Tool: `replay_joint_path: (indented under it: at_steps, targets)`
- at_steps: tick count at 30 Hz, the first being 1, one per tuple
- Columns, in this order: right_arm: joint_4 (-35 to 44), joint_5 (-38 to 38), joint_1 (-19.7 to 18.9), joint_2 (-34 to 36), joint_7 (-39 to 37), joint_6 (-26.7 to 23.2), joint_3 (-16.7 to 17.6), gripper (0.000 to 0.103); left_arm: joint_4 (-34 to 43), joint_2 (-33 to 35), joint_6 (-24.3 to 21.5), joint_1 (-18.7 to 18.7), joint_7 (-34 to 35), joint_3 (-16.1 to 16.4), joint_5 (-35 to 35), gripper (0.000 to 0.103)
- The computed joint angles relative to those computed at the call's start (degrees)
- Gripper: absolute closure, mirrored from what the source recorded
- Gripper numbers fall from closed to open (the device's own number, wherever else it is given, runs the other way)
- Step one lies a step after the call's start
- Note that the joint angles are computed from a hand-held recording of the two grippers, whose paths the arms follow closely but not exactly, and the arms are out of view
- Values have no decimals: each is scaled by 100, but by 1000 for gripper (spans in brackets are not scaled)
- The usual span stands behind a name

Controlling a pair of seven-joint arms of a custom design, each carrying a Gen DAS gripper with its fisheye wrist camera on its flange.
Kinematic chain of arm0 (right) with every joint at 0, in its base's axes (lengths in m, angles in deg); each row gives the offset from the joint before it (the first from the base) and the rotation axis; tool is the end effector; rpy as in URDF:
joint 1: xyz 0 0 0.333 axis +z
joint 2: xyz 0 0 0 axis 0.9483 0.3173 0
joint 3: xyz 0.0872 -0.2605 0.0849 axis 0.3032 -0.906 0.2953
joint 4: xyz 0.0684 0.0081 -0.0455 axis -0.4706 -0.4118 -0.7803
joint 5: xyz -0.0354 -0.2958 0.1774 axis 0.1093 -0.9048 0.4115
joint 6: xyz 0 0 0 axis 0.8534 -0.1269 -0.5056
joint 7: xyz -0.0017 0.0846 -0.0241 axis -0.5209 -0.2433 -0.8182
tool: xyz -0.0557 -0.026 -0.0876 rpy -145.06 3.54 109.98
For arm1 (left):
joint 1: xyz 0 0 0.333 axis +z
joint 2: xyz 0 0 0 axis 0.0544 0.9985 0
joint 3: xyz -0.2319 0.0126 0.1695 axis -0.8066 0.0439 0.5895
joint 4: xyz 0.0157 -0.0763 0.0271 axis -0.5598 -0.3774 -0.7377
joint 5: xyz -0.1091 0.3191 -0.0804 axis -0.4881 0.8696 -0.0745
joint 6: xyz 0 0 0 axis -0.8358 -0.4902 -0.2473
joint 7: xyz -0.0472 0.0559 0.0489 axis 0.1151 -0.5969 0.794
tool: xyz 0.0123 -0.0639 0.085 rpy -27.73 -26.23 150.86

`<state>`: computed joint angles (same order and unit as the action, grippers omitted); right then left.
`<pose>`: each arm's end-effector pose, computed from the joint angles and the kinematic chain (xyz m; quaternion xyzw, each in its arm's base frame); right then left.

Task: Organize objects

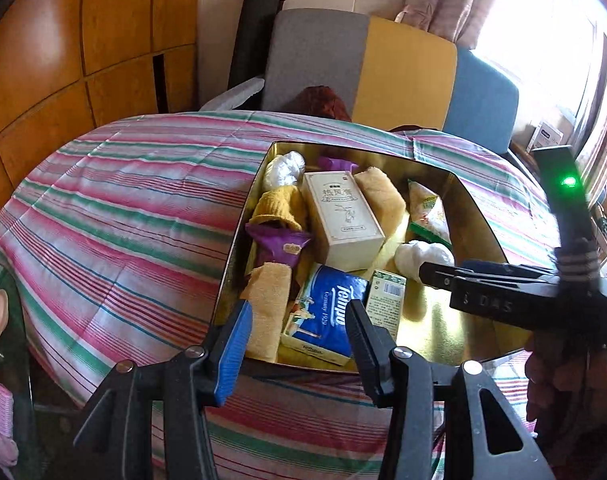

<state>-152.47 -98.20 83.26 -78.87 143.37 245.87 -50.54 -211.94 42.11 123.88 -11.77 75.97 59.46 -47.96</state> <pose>0.4621 0.1443 0.4117 -0.6462 0.7091 -0.1492 0.2394 0.4348 -0.1508 0.4381 -0.5815 0.7319 -0.3085 0.1758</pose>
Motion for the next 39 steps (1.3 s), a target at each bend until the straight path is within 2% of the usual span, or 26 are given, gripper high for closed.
replay_joint_path:
  at_steps: [1,3,6,8,9,10,12,13,15,17,20,21,24,26,27,29,33,35,39]
  targets:
    - [-72,-266,-73,-85,232,57,64,35,-12,-22,21,12,-16,-20,26,54]
    - [-210,-646,-207,-241,588,194,161,34,-60,-82,113,76,-114,-102,145,54]
    - [-401,-1668,-655,-553,1622,192,566,30,-121,-195,217,104,-271,-159,320,54]
    - [-511,-2384,-962,-774,2378,114,851,26,-171,-296,283,427,-639,-465,706,54]
    - [-598,-2690,-1072,-916,2710,91,962,24,-198,-340,333,448,-737,-494,806,54]
    - [-692,-2900,-1126,-1084,2964,24,1046,23,-217,-370,375,493,-850,-538,909,51]
    - [-879,-3346,-1293,-1417,3524,-133,1257,21,-201,-458,299,893,-1300,-905,1327,42]
    - [-919,-3519,-1352,-1533,3760,-193,1336,18,-220,-498,326,926,-1415,-941,1445,40]
    - [-1117,-3887,-1475,-1898,4309,-340,1527,14,-275,-604,410,1209,-1757,-1213,1804,40]
    - [-1317,-4073,-1458,-2181,4600,-410,1548,14,-299,-641,437,1169,-1893,-1179,1956,40]
    - [-1442,-4078,-1376,-2361,4710,-465,1480,14,-340,-776,461,1834,-2503,-1772,2487,40]
    - [-1462,-4090,-1380,-2398,4747,-484,1479,13,-350,-774,449,1821,-2549,-1760,2539,40]
    - [-1481,-4142,-1395,-2453,4836,-489,1473,13,-350,-702,351,1325,-2473,-1289,2526,40]
    - [-1478,-4161,-1390,-2455,4852,-495,1477,13,-355,-695,324,1286,-2517,-1247,2600,40]
    - [-1493,-4147,-1359,-2474,4857,-509,1483,13,-364,-679,309,1111,-2442,-1085,2544,40]
    - [-1477,-4150,-1339,-2445,4848,-511,1485,13,-387,-676,348,980,-2393,-957,2497,40]
    - [-1442,-4200,-1310,-2394,4851,-514,1495,13,-436,-688,557,1208,-2532,-1152,2634,40]
    - [-1429,-4211,-1282,-2357,4835,-506,1474,14,-477,-728,687,1467,-2671,-1379,2747,43]
    - [-1381,-4213,-1223,-2260,4810,-541,1443,14,-532,-730,851,1392,-2625,-1278,2700,47]
